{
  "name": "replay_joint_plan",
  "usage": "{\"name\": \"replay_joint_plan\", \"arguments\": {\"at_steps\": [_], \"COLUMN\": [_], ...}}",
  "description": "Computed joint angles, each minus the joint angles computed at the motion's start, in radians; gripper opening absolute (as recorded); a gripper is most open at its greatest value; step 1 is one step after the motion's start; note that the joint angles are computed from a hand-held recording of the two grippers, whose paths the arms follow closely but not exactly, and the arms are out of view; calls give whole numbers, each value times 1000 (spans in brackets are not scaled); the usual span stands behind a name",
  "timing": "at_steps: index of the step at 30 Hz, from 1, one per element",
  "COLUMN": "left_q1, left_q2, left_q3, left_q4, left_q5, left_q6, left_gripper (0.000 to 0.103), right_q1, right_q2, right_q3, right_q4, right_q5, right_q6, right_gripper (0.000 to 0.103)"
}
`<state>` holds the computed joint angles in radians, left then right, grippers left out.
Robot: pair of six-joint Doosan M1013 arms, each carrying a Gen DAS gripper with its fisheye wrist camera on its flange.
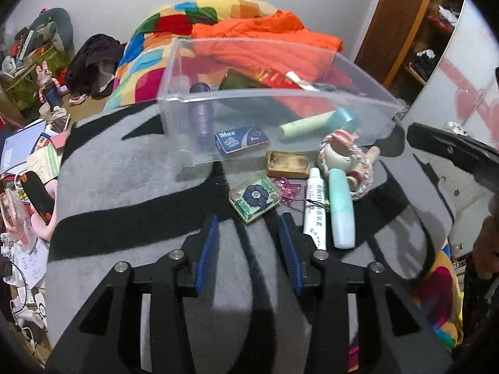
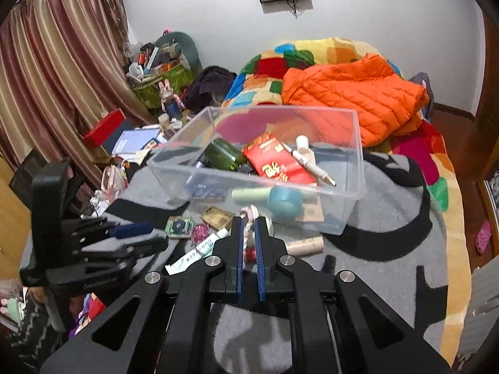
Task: Organize objects
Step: 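Grasp the braided rope with right tool while left tool grasps the green dotted cube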
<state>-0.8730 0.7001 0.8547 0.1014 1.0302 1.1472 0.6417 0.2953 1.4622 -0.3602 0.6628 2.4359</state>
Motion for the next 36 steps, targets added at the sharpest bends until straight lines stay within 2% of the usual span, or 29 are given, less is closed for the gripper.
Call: {"name": "replay_joint_plan", "arguments": {"at_steps": [3,7,10,14,19,21,22,27,36], "left_q1": [-1,-4,-4,-7,-5,-2,0,5,-10], "left_q2": [25,49,59,56,45,38,35,15,-32], "left_q3": [-34,-70,-83,-73,-48,-38,-31,-3,35], "left_q4": [2,25,37,55,59,53,49,37,113], "left_q5": [27,44,45,26,-2,-14,-21,-54,-123], "left_q6": [10,14,9,2,-13,-21,-28,-52,-91], "left_gripper": [46,49,49,37,32,28,26,24,24], "right_q1": [-5,-7,-11,-17,-14,-5,-3,1,16], "right_q2": [12,37,55,88,122,129,130,111,40], "right_q3": [-5,-21,-37,-74,-110,-115,-117,-96,-54], "right_q4": [53,69,54,44,24,-31,-45,-60,-159], "right_q5": [14,43,50,72,105,119,126,102,27], "right_q6": [-45,-62,-51,-67,-93,-67,-62,-45,73], "right_gripper": [20,25,25,25,24,11,11,10,10]}}
